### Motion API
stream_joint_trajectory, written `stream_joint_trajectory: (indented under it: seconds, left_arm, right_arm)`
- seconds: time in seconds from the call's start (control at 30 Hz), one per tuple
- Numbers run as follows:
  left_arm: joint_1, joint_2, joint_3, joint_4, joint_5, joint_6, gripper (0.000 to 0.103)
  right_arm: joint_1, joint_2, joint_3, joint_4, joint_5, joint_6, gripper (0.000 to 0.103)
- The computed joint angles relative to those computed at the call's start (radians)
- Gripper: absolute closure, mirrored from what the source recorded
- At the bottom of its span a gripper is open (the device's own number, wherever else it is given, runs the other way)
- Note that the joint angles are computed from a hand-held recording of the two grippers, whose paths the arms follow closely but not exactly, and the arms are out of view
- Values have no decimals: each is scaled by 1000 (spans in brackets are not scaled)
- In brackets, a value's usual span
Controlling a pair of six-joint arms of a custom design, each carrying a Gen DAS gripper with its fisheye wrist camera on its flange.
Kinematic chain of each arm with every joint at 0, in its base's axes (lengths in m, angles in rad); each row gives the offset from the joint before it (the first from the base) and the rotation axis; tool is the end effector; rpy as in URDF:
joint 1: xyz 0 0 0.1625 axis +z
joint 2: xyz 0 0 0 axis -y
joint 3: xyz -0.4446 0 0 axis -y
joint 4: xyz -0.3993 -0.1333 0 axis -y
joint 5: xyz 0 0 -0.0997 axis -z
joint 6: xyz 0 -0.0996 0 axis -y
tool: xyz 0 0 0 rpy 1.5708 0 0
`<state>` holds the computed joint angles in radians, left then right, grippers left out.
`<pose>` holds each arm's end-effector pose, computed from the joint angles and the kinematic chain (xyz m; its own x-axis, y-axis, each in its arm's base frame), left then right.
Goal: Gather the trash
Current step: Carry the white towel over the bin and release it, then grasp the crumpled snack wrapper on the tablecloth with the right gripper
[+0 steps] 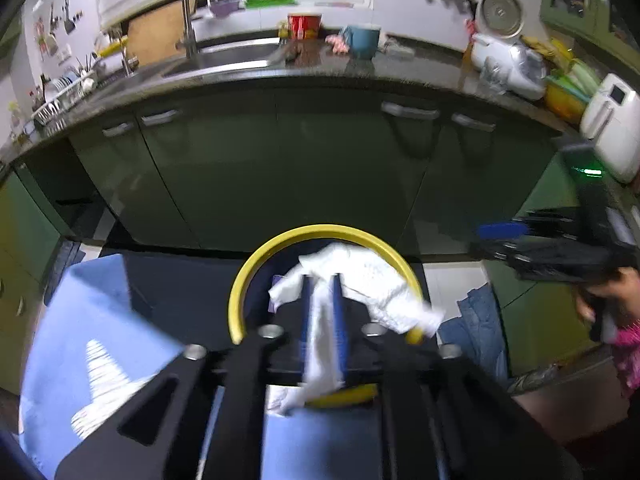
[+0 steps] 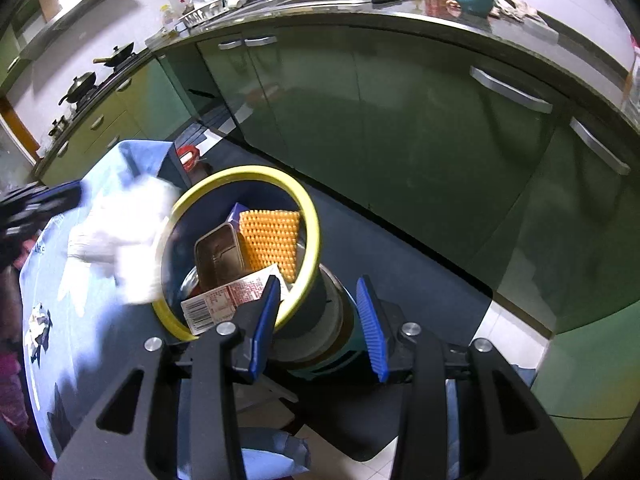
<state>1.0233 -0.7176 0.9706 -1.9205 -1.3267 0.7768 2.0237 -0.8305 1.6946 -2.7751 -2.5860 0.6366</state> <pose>-0.2977 -0.7907 0.2683 -0.2363 0.9418 -0.2392 0.9588 0.2659 0.0998 0.3372 -0.5818 0.1708 -0.7263 0.5233 0.4457 0.0240 0.6673 -0.7444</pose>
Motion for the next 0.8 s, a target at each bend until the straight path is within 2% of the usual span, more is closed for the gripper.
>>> stream_joint_trajectory:
  seconds: [0.03, 0.13, 0.2, 0.27, 0.33, 0.4, 0.47, 0.53, 0.6, 0.7, 0.8]
  left_arm:
    - [-2, 18, 4, -25, 23, -2, 63]
    - [0, 35, 3, -38, 59, -30, 63]
    - [11, 11, 1, -24, 32, -52, 62]
    - [21, -42, 34, -58, 33, -52, 56]
    - [34, -113, 79, -93, 18, -55, 47]
    - [49, -179, 122, -121, 18, -43, 46]
    - [68, -259, 181, -148, 19, -36, 40]
    - [82, -334, 249, -182, 36, -28, 28]
    - [99, -387, 280, -180, 48, -26, 25]
    - [135, -464, 315, -174, 60, -64, 16]
    - [174, -540, 369, -239, 107, -81, 16]
  right_arm:
    - [0, -2, 2, 1, 0, 4, 60]
    - [4, -4, 11, -13, 3, -5, 57]
    - [6, -3, 13, -11, 4, -13, 57]
    - [8, 1, 10, -13, 5, -22, 57]
    - [7, 7, 2, -24, 17, -42, 57]
    - [10, 21, -17, -20, 24, -59, 57]
    - [13, 34, -35, -6, 35, -69, 57]
    - [17, 53, -59, 14, 48, -77, 57]
    - [23, 81, -96, 37, 68, -93, 57]
    - [32, 153, -195, 79, 123, -156, 57]
    - [43, 276, -375, 176, 222, -275, 56]
